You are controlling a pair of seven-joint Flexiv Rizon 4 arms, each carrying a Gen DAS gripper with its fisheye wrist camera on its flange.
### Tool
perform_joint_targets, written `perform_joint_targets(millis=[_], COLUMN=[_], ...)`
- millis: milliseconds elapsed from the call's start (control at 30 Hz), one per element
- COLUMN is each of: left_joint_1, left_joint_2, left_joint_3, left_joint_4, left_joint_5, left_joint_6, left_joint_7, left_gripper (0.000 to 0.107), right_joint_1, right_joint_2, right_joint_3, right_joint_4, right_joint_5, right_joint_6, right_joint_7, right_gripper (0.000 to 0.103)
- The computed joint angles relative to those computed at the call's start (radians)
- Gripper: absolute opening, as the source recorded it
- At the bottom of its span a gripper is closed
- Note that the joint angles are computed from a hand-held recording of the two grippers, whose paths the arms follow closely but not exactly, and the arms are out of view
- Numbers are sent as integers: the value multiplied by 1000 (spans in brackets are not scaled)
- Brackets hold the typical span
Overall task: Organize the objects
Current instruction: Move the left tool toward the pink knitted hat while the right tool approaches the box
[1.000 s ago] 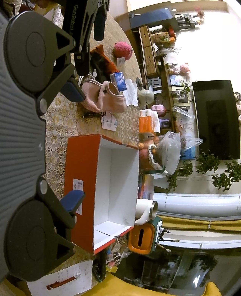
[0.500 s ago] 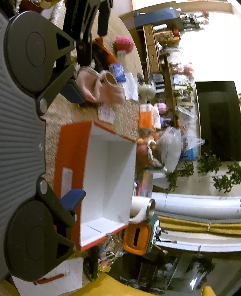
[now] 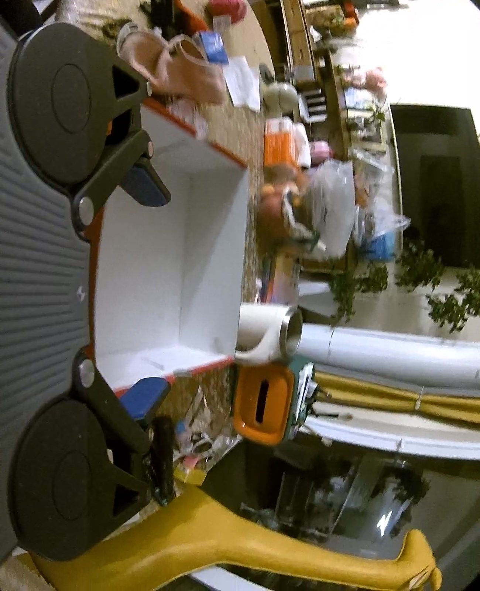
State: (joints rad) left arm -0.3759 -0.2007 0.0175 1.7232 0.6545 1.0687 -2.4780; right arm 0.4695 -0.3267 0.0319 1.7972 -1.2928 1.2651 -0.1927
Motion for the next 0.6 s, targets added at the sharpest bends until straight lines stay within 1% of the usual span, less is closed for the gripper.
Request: perform_joint_targets(millis=[133, 167, 300, 367, 433, 467, 500, 533, 600], left_joint_1=[10, 11, 9, 5, 1, -3, -3, -4, -8], left_joint_2=[-33, -42, -79, -93, -104, -110, -114, -118, -129], left_joint_3=[3, 6, 21, 29, 39, 45, 49, 52, 59], left_joint_4=[-14, -19, -42, -53, -55, -59, -59, -60, -66], left_joint_5=[-24, -27, -40, -48, -52, -49, -49, -49, -43], left_joint_6=[-3, -3, -19, -33, -36, -44, -42, -41, -44], left_joint_7=[21, 29, 55, 59, 58, 52, 50, 50, 47], left_gripper=[101, 101, 101, 101, 101, 101, 101, 101, 101], right_joint_1=[-16, -16, -20, -14, -9, -7, -6, -3, 0], right_joint_2=[-33, -43, -90, -111, -130, -137, -143, -150, -160], right_joint_3=[-1, -1, 2, -4, -3, -3, 0, 0, -5], right_joint_4=[-32, -43, -92, -112, -134, -139, -147, -155, -163], right_joint_5=[100, 132, 287, 349, 412, 440, 472, 497, 531], right_joint_6=[-20, -33, -71, -89, -116, -123, -135, -146, -156], right_joint_7=[-80, -109, -248, -296, -346, -363, -384, -403, -431], right_gripper=[99, 97, 94, 86, 81, 76, 74, 69, 61])
